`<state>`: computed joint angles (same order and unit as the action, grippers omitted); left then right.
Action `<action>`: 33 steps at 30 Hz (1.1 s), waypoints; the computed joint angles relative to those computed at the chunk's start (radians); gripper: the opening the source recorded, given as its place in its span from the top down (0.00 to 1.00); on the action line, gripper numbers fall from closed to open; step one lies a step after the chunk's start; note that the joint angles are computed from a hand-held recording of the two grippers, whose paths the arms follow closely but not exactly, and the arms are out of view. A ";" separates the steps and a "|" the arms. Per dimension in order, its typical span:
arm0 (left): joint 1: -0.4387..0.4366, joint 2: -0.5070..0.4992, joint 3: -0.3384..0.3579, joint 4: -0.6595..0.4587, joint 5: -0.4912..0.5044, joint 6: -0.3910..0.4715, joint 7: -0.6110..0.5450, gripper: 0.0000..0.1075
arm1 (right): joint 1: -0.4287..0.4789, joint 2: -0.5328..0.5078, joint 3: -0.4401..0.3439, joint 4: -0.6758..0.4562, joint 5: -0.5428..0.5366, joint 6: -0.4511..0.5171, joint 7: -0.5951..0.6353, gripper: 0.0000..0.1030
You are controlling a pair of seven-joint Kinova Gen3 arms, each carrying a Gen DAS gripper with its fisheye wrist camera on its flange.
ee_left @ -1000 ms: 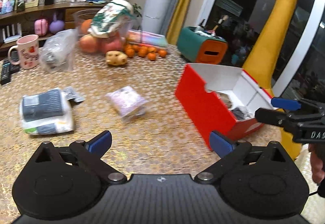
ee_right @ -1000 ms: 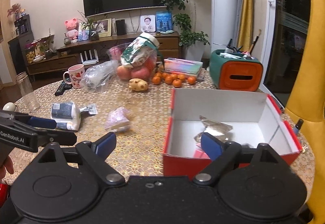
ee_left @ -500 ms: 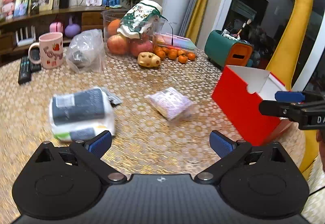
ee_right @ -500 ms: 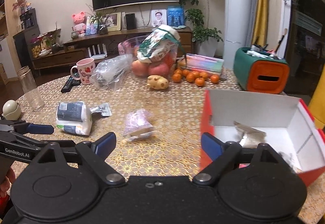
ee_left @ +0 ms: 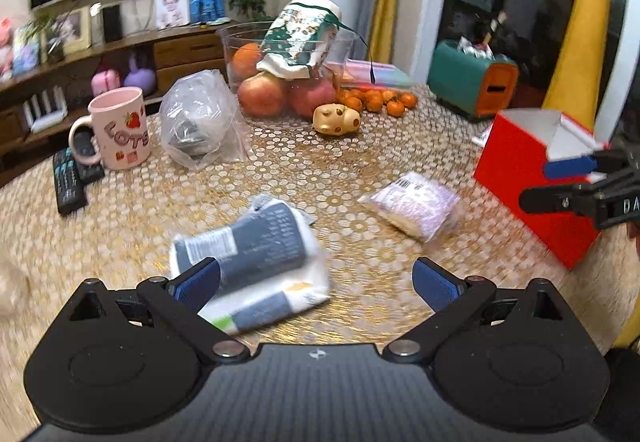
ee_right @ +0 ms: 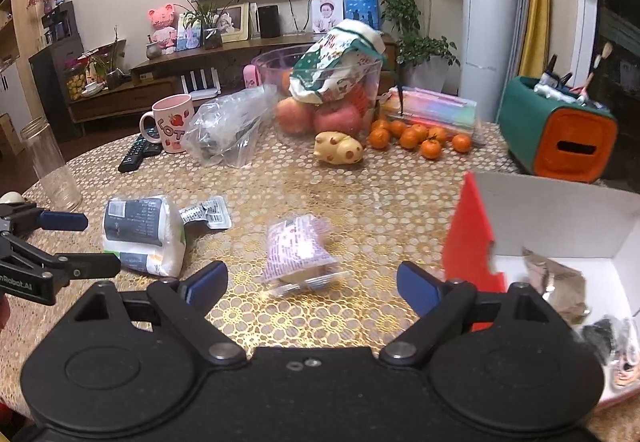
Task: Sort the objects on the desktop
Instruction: 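Grasp the blue-white tissue pack with the left tool while the right tool grasps the white snack bag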
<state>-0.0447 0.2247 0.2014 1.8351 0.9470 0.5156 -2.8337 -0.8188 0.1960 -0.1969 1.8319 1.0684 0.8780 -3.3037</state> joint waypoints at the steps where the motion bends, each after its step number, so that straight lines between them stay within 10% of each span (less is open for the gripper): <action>1: -0.004 0.012 0.004 -0.008 0.002 -0.005 -0.028 0.04 | 0.007 0.008 0.003 -0.004 0.000 -0.013 0.003 0.08; 10: -0.068 0.124 0.060 -0.091 0.001 -0.012 -0.193 0.04 | 0.026 0.084 0.054 -0.044 0.005 -0.099 0.022 0.02; 33: -0.149 0.288 0.138 -0.164 -0.070 0.019 -0.020 0.07 | 0.017 0.245 0.201 -0.162 -0.115 -0.183 0.162 0.02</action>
